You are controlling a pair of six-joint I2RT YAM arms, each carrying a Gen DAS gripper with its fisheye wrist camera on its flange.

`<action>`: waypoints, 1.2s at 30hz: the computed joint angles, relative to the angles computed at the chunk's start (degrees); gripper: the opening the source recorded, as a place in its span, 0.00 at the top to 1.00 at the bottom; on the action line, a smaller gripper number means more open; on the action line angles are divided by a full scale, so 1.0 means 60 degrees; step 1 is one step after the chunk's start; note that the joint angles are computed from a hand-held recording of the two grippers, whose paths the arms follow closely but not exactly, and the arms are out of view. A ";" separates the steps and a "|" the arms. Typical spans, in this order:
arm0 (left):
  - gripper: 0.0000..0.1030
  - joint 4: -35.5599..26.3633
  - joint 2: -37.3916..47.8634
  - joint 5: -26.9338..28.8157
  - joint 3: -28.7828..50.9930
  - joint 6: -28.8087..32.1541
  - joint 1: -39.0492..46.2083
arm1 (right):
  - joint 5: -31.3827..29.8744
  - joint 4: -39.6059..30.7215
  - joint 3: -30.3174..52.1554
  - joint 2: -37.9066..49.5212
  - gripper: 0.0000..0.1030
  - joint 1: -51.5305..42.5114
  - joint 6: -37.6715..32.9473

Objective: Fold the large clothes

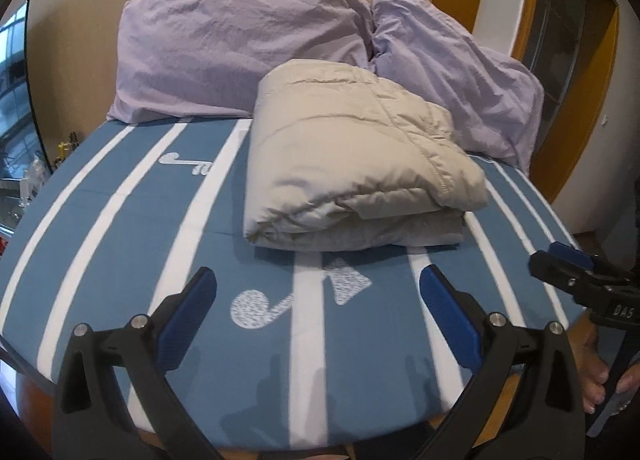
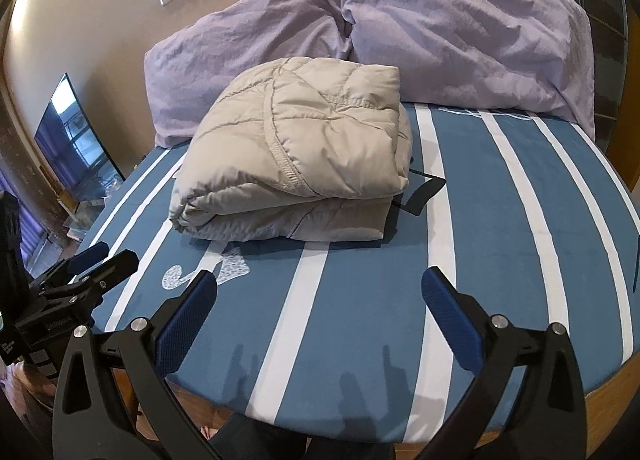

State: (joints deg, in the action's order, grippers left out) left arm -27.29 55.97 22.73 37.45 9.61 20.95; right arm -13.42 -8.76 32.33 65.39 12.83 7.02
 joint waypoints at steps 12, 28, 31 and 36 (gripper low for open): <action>0.02 -0.0208 -0.0401 0.0074 -0.0034 -0.0047 -0.0155 | -0.0334 -0.0156 -0.0072 -0.0302 0.01 0.0110 0.0128; 0.02 -0.0527 -0.0429 0.0313 0.0071 -0.0030 -0.0083 | -0.0544 -0.0323 -0.0053 -0.0313 0.01 0.0012 0.0164; 0.02 -0.0542 -0.0467 0.0309 0.0063 -0.0041 -0.0087 | -0.0558 -0.0326 -0.0055 -0.0316 0.01 0.0023 0.0183; 0.02 -0.0616 -0.0528 0.0328 0.0074 -0.0008 -0.0061 | -0.0608 -0.0353 -0.0055 -0.0330 0.01 0.0024 0.0195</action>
